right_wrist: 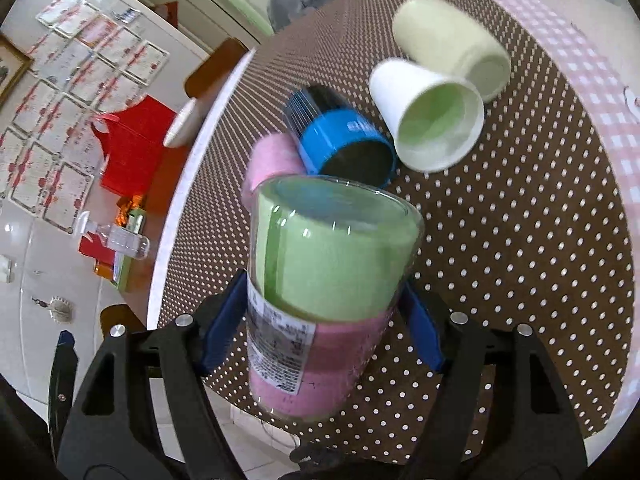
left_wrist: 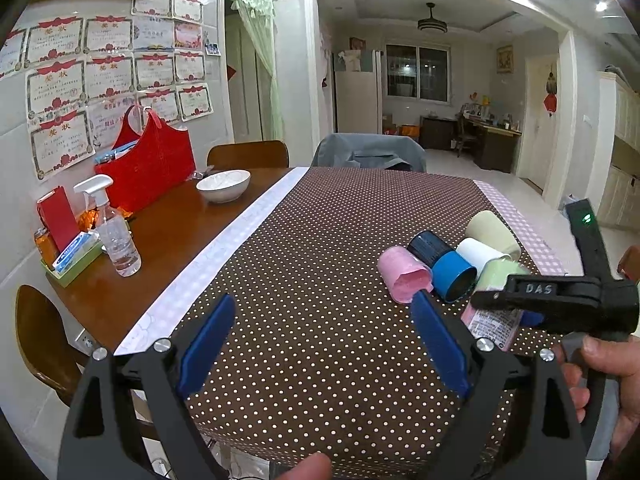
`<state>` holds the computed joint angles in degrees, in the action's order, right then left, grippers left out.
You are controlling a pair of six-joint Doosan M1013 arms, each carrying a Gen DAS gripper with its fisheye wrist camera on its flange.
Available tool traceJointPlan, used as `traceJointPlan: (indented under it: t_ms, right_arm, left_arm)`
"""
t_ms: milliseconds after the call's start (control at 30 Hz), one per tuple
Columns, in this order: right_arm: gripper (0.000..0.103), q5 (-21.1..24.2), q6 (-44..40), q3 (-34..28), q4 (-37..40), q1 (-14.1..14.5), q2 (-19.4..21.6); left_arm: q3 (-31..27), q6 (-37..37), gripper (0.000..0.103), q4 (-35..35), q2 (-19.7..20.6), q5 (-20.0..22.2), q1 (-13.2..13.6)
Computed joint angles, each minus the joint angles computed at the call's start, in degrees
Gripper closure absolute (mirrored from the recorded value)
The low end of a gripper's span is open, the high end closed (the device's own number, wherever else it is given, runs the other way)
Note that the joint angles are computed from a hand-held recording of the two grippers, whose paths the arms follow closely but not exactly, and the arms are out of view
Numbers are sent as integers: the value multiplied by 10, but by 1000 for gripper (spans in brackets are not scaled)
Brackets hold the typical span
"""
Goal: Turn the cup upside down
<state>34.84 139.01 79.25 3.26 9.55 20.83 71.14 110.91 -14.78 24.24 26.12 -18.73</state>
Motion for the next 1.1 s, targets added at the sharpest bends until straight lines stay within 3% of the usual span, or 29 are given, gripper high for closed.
traceJointPlan:
  t_ms: [200, 333, 567, 733, 1100]
  right_arm:
    - [32, -29, 109, 0, -198, 28, -12]
    - [32, -7, 205, -2, -387, 54, -11]
    - [31, 48, 297, 2, -603, 86, 5]
    - [31, 73, 304, 4, -660, 96, 22]
    - [31, 110, 275, -3, -694, 108, 42]
  left_arm:
    - [-3, -27, 15, 27, 0, -1, -1]
    - [-2, -22, 15, 19, -1, -1, 0]
    - [2, 3, 15, -7, -4, -3, -1]
    - [4, 5, 15, -5, -5, -4, -1]
    - [4, -5, 15, 5, -5, -3, -1]
